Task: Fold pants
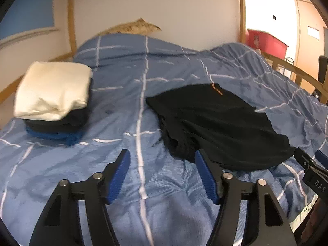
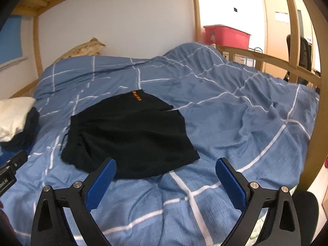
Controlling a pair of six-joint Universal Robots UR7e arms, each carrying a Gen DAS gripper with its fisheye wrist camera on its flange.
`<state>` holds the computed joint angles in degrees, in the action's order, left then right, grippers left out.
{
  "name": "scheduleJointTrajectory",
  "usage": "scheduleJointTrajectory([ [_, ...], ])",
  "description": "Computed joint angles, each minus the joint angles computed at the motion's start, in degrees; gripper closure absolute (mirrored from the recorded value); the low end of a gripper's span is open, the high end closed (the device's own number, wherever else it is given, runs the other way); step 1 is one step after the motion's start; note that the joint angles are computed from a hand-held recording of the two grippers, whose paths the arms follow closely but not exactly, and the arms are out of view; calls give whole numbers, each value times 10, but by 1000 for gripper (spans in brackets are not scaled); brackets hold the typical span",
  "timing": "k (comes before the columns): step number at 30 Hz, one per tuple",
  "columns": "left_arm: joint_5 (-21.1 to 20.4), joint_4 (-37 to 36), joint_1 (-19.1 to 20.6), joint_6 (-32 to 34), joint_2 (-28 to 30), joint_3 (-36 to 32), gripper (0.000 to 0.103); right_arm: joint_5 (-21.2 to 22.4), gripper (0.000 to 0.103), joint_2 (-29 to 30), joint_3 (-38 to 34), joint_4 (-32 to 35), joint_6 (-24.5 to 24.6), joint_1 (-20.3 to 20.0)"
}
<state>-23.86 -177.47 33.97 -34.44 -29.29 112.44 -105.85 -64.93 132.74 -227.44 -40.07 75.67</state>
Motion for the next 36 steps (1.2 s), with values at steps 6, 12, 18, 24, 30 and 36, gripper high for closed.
scheduleJointTrajectory([
  [6, -63, -3, 49, 24, 16, -42, 48, -15, 13, 20, -36, 31, 38, -8],
  [12, -106, 7, 83, 35, 33, -78, 56, -27, 20, 35, -66, 72, 52, -13],
  [18, -158, 11, 116, 26, 44, -109, 62, -43, 27, 46, -88, 100, 67, -16],
  [24, -185, 15, 131, 3, 51, -127, 64, -55, 34, 56, -105, 118, 71, -19],
  [30, -183, 23, 130, -4, 49, -129, 76, -51, 42, 56, -108, 118, 75, -21],
  [36, -150, 42, 115, 5, 40, -124, 85, -54, 61, 51, -111, 127, 74, -20],
])
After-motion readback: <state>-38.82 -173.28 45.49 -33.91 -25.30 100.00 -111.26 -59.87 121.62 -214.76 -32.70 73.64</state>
